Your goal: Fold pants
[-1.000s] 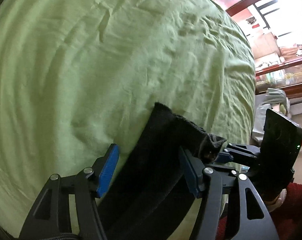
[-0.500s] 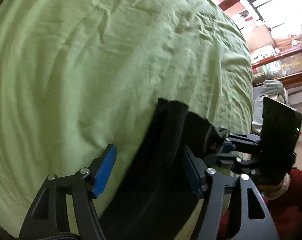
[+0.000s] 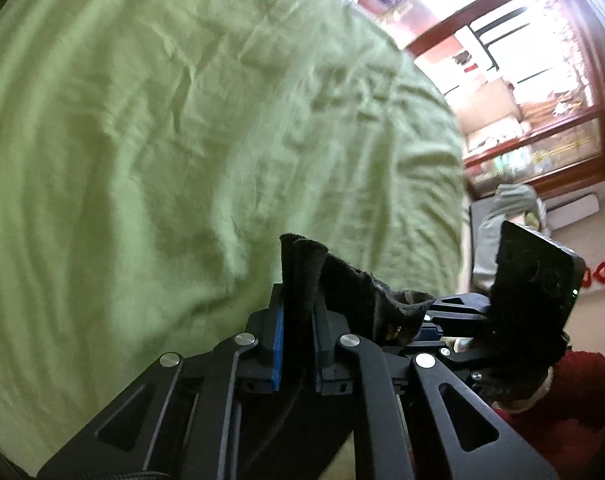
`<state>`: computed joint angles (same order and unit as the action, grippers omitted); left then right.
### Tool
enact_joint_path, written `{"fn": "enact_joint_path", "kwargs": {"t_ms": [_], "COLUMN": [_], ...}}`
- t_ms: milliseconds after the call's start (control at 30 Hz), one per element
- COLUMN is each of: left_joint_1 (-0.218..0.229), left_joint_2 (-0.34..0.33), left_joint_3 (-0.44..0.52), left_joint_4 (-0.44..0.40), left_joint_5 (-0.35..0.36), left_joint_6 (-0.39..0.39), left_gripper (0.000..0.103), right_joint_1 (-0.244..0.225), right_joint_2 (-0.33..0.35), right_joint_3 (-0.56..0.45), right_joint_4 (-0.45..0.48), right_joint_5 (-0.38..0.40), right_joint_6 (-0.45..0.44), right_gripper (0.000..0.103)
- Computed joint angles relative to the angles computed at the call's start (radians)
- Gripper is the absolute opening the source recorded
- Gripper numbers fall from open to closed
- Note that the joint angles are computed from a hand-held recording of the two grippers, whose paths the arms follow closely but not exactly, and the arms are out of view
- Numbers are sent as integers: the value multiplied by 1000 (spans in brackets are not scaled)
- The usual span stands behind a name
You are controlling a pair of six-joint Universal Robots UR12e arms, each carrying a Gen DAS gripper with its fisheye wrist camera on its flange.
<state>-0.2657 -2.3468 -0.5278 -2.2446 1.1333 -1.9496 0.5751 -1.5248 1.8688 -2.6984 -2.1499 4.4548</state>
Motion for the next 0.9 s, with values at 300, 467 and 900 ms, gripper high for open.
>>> {"fn": "enact_joint_path", "kwargs": {"t_ms": [300,467,900], "left_joint_1": [104,179,326], "left_joint_2": [25,78,228], "left_joint_3": [77,20,-329], "left_joint_4": [-114,-109,160], "left_joint_5": [-174,-233,-264], "left_joint_6": [44,37,-231], "left_gripper": [9,9,9], "right_joint_1": [9,5,-35], "right_joint_2": [74,122,264], "right_joint_3": [-103,-159,-313], "right_joint_4": [-236,-278,-108], "right_joint_5": [118,222,506], "right_joint_6": [-309,-380,-485], "right_gripper": [13,13,13]}}
